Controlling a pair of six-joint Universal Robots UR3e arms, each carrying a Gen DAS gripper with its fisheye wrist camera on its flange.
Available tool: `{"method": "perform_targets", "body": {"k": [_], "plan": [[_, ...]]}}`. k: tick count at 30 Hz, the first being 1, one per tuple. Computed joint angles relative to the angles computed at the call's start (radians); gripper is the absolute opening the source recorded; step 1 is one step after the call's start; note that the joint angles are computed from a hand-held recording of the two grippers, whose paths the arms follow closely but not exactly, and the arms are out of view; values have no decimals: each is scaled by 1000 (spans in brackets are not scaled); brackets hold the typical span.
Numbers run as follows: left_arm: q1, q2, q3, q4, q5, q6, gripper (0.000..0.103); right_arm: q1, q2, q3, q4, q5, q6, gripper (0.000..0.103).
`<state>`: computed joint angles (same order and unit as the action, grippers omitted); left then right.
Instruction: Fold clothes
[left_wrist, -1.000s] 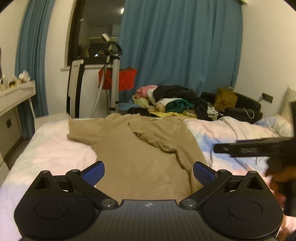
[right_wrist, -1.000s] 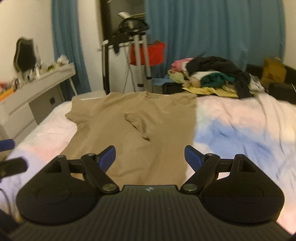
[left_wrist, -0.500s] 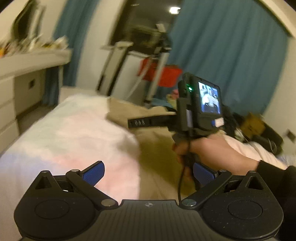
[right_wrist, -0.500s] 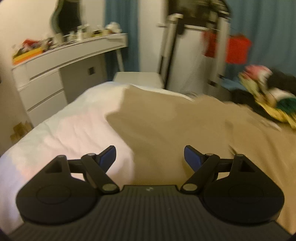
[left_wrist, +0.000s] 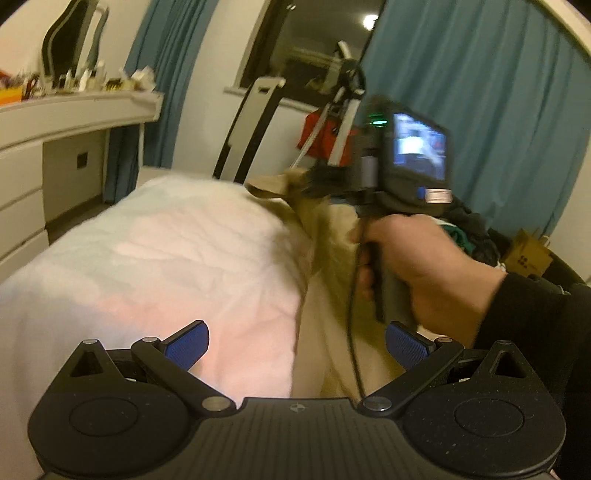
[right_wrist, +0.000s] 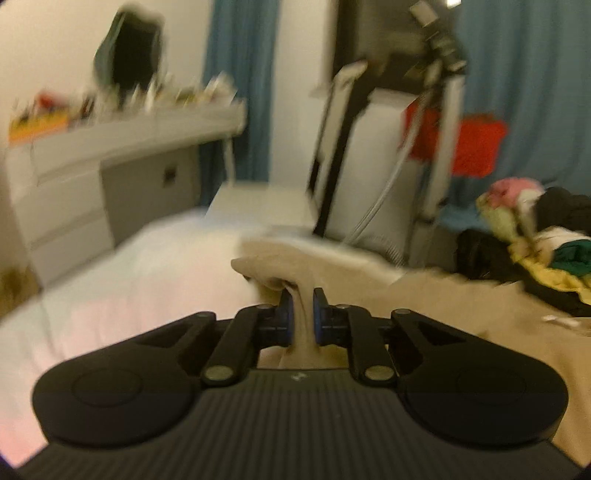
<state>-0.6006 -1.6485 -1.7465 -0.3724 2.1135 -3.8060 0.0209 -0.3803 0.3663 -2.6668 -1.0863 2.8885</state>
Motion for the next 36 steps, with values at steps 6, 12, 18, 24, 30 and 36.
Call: {"method": "perform_targets", "body": {"k": [6, 12, 18, 24, 30, 36], "plan": [[-48, -17, 29, 48, 4, 25, 103, -172, -158, 343, -349, 3, 224, 13], [-69, -75, 93, -11, -61, 17, 103, -317, -157, 490, -392, -58, 373, 13], [-81, -187, 179, -40, -70, 54, 103, -377, -46, 421, -315, 2, 381, 14], [-102, -285, 300, -98, -30, 93, 103, -383, -66, 374, -177, 65, 348, 47], [-145, -308, 341, -96, 40, 145, 103, -460, -358, 781, -293, 171, 283, 80], [-215, -310, 386, -111, 124, 177, 103, -613, -793, 1301, -368, 282, 168, 80]]}}
